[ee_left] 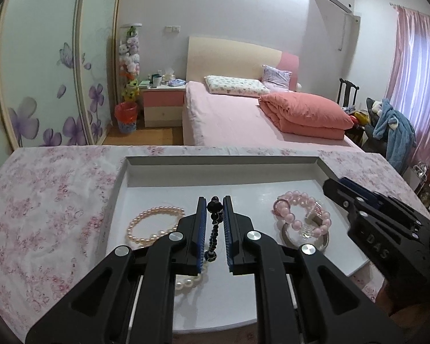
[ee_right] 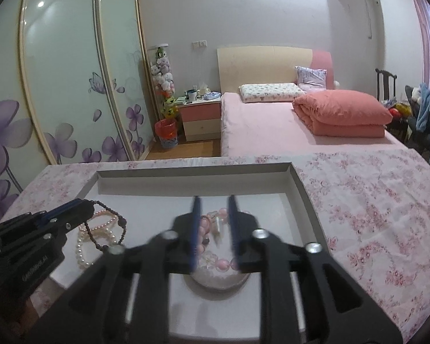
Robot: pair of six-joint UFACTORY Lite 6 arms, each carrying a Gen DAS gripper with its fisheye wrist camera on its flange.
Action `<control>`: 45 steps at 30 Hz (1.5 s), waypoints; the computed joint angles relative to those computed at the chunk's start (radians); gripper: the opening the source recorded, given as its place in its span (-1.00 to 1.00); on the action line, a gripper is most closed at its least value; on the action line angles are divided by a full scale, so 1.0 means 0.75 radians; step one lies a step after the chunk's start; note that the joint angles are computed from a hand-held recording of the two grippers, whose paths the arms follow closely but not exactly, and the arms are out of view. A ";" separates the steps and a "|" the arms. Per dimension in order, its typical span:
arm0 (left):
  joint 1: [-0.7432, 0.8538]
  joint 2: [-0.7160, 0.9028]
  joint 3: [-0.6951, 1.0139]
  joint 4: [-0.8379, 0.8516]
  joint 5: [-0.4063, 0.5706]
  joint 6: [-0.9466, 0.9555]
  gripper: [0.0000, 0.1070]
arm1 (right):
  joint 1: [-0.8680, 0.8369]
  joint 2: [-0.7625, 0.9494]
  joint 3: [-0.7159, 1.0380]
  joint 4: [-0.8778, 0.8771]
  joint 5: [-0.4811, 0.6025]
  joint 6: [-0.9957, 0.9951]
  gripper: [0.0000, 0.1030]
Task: Organize jewelry
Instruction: 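Open both tools, dropping the black bracelet and pearl into the tray, then grasp the silver bangle with the right tool while the left tool grasps a loose pearl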
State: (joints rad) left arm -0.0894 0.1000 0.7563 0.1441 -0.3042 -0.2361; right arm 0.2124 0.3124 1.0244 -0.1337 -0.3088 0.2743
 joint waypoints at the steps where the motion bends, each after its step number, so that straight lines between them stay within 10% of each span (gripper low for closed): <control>1: 0.017 -0.020 -0.010 0.040 0.002 -0.037 -0.76 | -0.007 -0.017 -0.012 -0.019 0.000 0.019 -0.39; 12: 0.213 -0.371 -0.217 0.365 0.056 -0.284 -0.76 | -0.088 -0.334 -0.286 -0.182 -0.003 0.152 -0.39; 25: 0.572 -0.842 -0.535 1.492 -0.002 -1.277 -0.76 | -0.152 -0.727 -0.631 -0.881 0.086 0.779 -0.41; 30: 0.721 -0.934 -0.630 1.748 -0.076 -1.443 -0.76 | -0.054 -0.718 -0.697 -0.791 0.151 0.654 -0.48; 39: 0.887 -0.939 -0.710 1.810 -0.172 -1.388 -0.55 | 0.004 -0.599 -0.721 -1.288 0.129 1.107 -0.51; 45: 0.843 -0.940 -0.729 1.787 -0.150 -1.374 -0.55 | 0.139 -0.565 -0.714 -1.112 0.189 0.971 -0.52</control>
